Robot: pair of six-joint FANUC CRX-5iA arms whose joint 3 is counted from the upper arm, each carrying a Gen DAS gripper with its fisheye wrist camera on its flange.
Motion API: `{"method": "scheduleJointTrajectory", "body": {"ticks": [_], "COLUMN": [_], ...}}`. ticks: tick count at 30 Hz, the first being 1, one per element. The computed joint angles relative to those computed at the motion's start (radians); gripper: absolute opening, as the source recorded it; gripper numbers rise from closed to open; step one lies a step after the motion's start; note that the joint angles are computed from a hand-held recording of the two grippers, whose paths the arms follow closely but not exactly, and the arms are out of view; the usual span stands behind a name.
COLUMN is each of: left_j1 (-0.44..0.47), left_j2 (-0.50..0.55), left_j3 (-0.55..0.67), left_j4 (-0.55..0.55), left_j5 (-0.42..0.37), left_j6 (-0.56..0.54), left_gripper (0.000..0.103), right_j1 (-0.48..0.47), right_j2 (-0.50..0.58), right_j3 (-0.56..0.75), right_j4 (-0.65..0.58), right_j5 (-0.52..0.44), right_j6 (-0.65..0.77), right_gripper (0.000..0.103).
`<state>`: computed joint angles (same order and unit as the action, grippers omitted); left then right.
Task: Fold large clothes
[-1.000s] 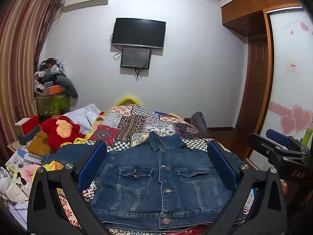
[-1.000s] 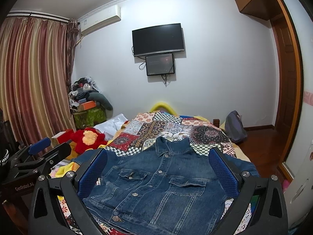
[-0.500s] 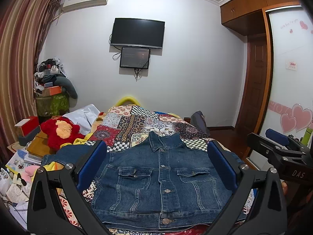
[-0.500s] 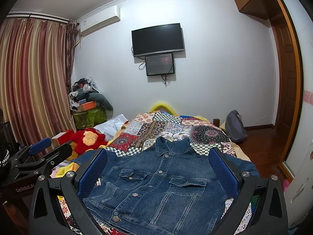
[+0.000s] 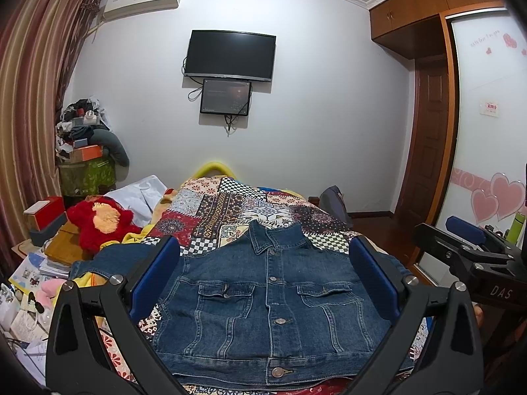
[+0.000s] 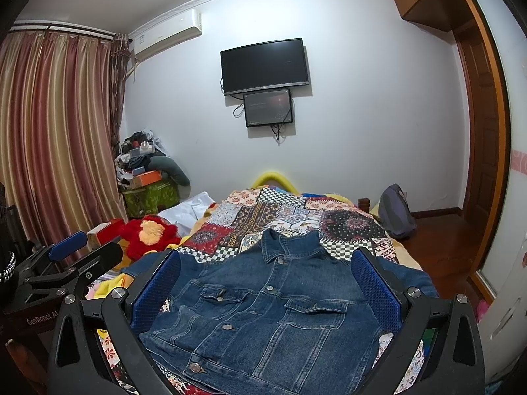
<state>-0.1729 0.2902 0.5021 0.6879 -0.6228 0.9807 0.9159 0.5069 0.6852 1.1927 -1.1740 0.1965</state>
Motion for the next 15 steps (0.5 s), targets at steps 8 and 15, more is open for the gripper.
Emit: {"method": "scheduleJointTrajectory", "body": {"ticks": [8, 15], "left_j1": [-0.001, 0.002], "left_j2": [-0.001, 0.026], "left_j3": [-0.006, 0.026], "left_j4": [0.002, 0.0], "left_j5": [0.003, -0.018], "left_j6": [-0.003, 0.009], "left_gripper": [0.103, 0.103], "right_j1": [-0.001, -0.001], "right_j2": [0.005, 0.042], "right_j3": [0.006, 0.066], "right_j4": [-0.005, -0.03], "right_j5": [-0.004, -0.03], "right_j6": [0.003, 0.035], "right_gripper": [0.103, 0.103]}}
